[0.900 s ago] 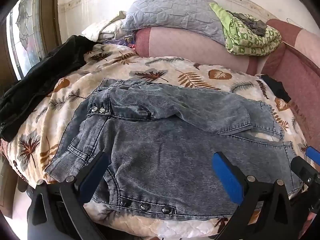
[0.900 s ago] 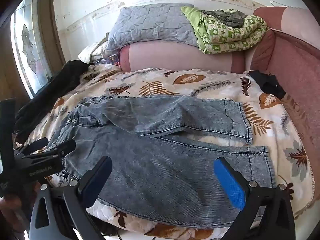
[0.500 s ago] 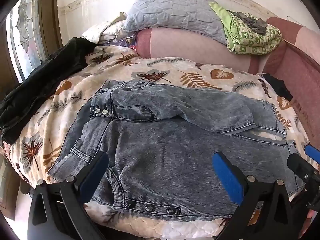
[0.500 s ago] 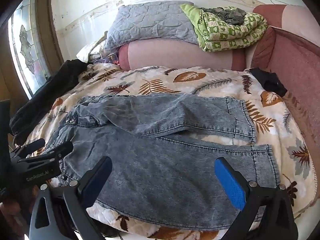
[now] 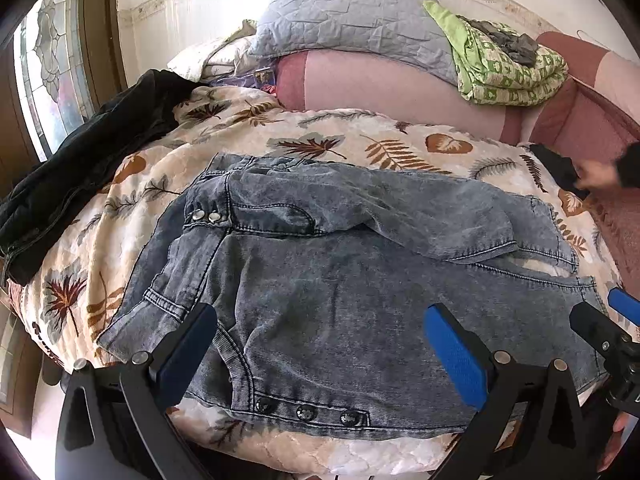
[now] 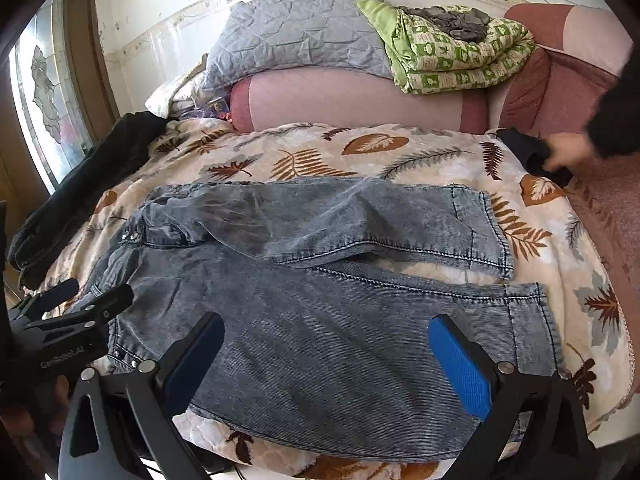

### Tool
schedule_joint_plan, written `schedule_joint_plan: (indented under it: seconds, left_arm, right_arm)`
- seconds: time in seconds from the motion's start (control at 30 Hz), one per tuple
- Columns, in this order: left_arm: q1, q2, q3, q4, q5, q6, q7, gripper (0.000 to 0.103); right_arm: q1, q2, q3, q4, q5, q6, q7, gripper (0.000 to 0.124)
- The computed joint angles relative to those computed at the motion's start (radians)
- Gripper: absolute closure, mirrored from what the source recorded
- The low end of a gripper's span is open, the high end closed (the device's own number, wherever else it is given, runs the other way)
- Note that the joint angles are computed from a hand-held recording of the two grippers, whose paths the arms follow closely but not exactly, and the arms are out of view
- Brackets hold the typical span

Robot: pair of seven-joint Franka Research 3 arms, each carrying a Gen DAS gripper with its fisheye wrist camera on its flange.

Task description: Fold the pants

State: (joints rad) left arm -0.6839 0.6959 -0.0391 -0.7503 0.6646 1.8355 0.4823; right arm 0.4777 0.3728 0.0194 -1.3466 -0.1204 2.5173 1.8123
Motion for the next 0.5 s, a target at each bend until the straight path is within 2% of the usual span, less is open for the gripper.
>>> schedule_joint_plan:
  seconds: [0.3,0.5]
  left_arm:
    - [-0.004,0.002,0.000,0.007,0.002,-0.010,0.000,0.000]
    - [0.001,-0.022,-0.003,-0.039,0.006,0.010,-0.010,0.000]
  right_arm:
    - [0.002,-0.004,-0.004,-0.007,-0.008,-0.002,0.014,0.021]
    - [0.000,-0.012,-0.001,-0.023,-0.007,0.001,0.016,0.021]
